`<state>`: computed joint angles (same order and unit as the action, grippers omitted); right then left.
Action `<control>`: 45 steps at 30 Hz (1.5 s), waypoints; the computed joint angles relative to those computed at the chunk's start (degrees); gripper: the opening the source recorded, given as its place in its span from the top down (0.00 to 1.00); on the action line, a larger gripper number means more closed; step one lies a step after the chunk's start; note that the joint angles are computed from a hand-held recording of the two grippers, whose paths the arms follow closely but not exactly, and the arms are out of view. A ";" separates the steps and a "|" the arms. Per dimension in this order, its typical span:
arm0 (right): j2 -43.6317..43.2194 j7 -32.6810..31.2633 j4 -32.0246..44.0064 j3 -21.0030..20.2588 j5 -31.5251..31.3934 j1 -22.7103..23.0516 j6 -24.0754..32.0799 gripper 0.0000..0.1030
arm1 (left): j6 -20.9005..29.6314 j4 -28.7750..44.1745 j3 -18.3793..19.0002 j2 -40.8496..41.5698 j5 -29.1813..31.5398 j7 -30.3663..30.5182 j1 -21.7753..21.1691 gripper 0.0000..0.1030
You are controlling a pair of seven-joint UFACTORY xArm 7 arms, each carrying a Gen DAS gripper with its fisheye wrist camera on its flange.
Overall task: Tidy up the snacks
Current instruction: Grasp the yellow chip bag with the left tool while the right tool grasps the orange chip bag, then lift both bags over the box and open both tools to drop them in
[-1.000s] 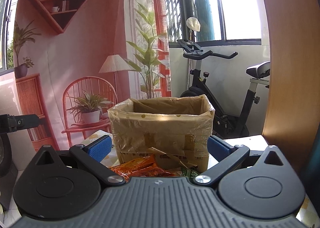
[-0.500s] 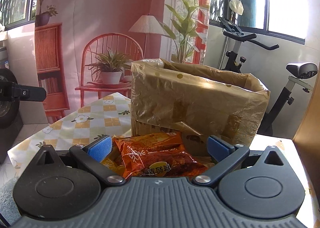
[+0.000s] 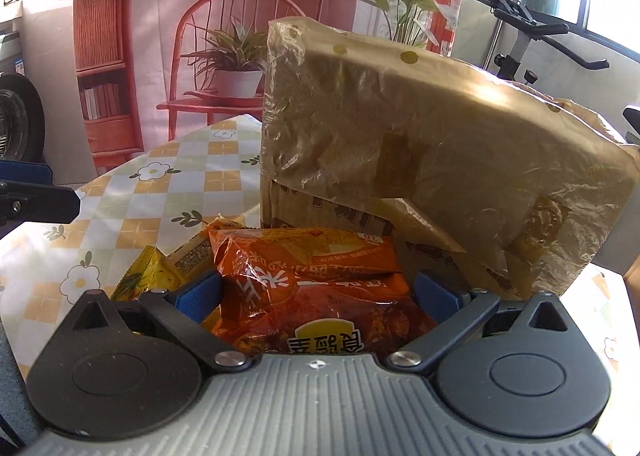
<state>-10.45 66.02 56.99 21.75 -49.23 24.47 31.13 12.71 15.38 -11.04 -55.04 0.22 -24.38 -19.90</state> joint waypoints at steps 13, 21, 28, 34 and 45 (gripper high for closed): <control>-0.43 -3.30 -1.78 -1.98 9.60 -2.09 -6.05 0.00 | -3.19 -0.66 5.20 7.36 -3.33 3.93 -7.17 0.12; -0.50 -8.22 -3.45 -3.67 19.76 -1.73 -8.43 0.06 | -4.86 0.70 8.10 15.10 -6.20 8.36 -11.71 0.12; -3.60 -10.51 -4.95 -1.86 20.25 -3.14 -10.02 0.21 | -7.50 0.52 14.37 18.82 -12.37 11.57 -18.86 0.25; -6.99 -9.92 -6.80 0.14 20.45 -4.74 -12.37 0.27 | -4.81 -0.87 10.57 13.39 -12.48 11.52 -15.40 0.44; -11.97 -8.68 -9.01 4.96 21.37 -9.94 -19.69 0.28 | 1.43 -1.25 -0.16 -2.14 -5.72 2.59 -3.15 0.46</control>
<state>-22.42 57.34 47.98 26.71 -27.86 14.53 11.44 14.15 14.13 -11.20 -57.19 -5.50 -21.78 -23.05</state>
